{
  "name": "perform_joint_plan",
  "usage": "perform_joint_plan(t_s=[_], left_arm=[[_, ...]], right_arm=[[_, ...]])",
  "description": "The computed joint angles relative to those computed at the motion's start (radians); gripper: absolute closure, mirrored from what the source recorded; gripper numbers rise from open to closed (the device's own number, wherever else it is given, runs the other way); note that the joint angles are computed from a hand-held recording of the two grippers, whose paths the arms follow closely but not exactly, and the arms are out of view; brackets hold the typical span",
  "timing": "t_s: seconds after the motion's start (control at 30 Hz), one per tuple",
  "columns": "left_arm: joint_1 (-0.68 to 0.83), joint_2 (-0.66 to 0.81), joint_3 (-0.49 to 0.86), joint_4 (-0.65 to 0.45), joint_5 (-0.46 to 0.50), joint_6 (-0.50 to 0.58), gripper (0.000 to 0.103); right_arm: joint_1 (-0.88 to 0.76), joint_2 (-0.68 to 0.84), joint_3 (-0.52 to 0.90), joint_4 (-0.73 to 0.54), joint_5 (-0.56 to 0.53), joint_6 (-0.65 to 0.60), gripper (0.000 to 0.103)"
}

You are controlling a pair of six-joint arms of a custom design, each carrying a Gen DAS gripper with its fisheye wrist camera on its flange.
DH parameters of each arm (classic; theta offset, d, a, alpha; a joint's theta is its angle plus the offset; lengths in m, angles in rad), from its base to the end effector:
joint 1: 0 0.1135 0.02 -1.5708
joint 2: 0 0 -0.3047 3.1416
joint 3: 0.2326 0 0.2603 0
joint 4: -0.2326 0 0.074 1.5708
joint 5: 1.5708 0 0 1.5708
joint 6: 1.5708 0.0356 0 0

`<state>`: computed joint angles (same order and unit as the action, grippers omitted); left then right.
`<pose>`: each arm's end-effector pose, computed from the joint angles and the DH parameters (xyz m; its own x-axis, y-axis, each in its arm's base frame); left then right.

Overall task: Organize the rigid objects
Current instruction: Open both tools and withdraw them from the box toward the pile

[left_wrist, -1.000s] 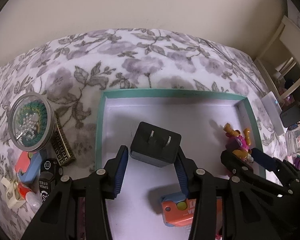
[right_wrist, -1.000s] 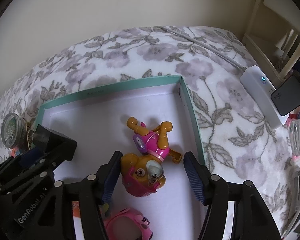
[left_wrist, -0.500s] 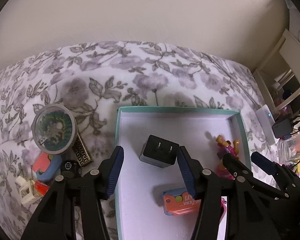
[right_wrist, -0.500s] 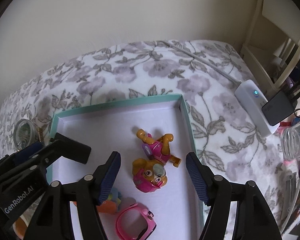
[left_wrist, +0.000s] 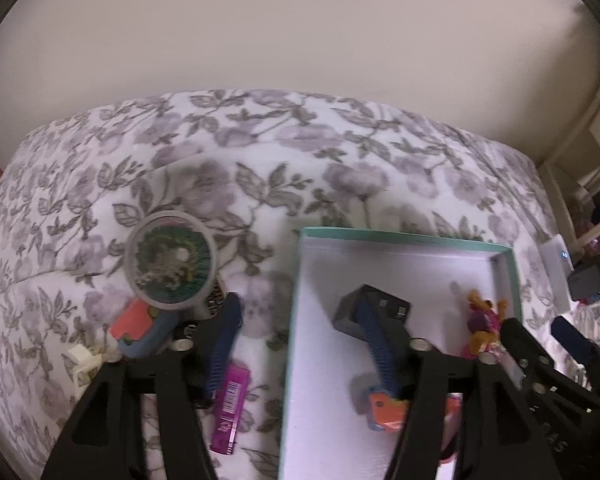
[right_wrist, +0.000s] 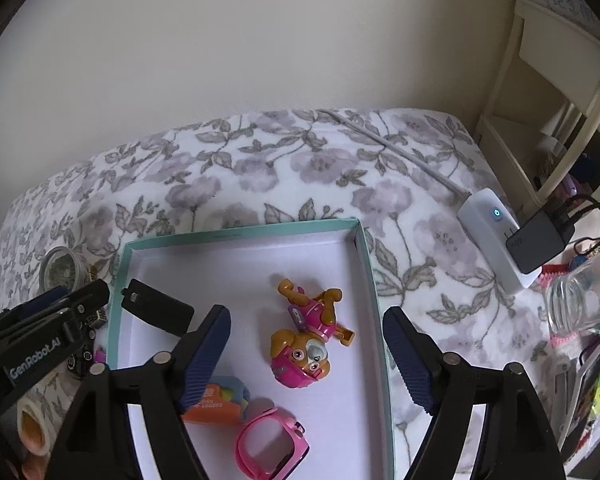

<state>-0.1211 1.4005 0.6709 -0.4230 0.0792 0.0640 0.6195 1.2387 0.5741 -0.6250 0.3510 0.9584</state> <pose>0.2395 -0.0320 0.1896 -0.8955 0.1732 -0.4099 0.2100 0.9766 -0.0462 0.1592 0.0985 0.1894 -0.8322 0.3503 -0.4298 0.3713 0.9278 0.0372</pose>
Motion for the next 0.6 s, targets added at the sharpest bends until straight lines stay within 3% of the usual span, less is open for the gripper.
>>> perform_joint_plan(t_s=[0.03,0.23,0.37,0.6], left_arm=[[0.003,0.002,-0.004,0.012,-0.012,-0.001,0.02],[0.026,0.027,-0.014,0.051,-0.061,-0.002,0.019],[0.042,0.049,-0.018,0.068,-0.068,-0.003,0.009],[0.049,0.059,-0.025,0.085,-0.071,-0.002,0.008]], right_arm=[[0.001,0.0,-0.001,0.001,0.002,0.001,0.017],[-0.003,-0.002,-0.011,0.018,0.009,0.003,0.006],[-0.006,-0.002,-0.019,0.031,0.007,0.001,0.002],[-0.013,0.001,-0.027,0.052,-0.005,0.0,0.0]])
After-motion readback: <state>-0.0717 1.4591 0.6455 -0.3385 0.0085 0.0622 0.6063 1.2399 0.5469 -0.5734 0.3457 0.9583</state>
